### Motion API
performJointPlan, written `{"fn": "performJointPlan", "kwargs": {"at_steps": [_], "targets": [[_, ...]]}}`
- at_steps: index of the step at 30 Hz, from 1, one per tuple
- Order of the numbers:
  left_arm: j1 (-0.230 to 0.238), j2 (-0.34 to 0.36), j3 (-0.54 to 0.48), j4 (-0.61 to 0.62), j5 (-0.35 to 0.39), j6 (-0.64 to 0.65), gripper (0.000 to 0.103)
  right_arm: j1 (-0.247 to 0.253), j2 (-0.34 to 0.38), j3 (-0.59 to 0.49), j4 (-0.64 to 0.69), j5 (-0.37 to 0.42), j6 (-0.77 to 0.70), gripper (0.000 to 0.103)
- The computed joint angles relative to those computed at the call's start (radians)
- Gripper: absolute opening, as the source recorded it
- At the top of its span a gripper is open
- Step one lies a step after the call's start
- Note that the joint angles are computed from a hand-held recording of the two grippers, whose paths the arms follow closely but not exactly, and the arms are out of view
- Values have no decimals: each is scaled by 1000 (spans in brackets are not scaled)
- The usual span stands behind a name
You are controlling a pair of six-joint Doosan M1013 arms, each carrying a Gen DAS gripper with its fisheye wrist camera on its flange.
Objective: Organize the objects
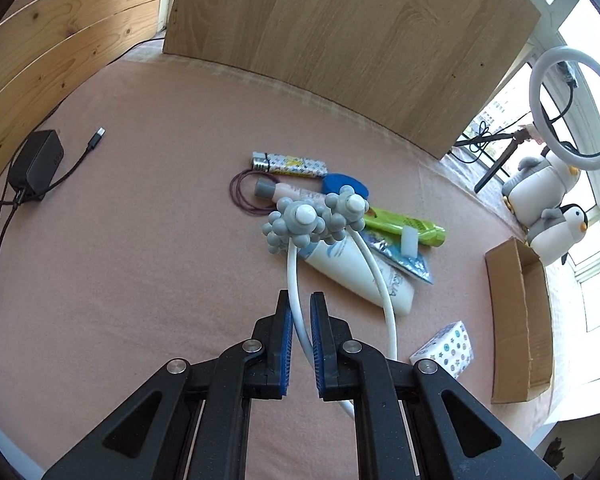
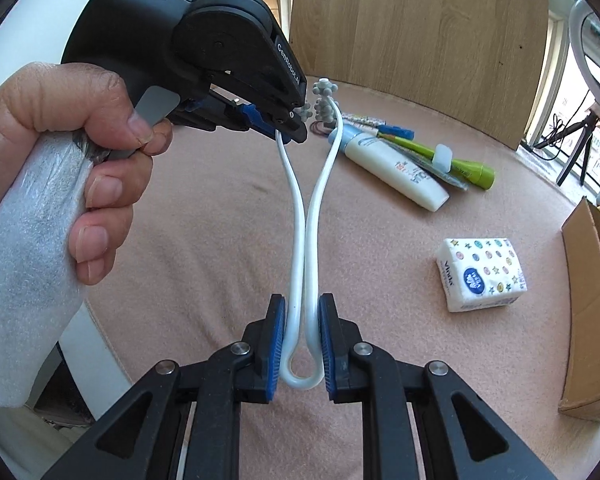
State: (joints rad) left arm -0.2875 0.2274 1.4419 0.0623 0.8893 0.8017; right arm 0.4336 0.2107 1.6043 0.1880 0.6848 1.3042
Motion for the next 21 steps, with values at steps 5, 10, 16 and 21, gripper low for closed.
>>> {"fn": "performJointPlan", "kwargs": {"at_steps": [5,10,16,21], "targets": [[-24,42,-99,8,16,37,9,-33,15,-35,-10,-43,4,15],[-71,131,-236,-6,50,79,9,-85,-6,-23,-15,-64,26,15],[-149,257,-438,-19,110,123,9,-170,-39,5,-30,-84,47,15],[-210,384,-634,-35,184,154,9,-263,-53,29,-16,-98,39,15]]}}
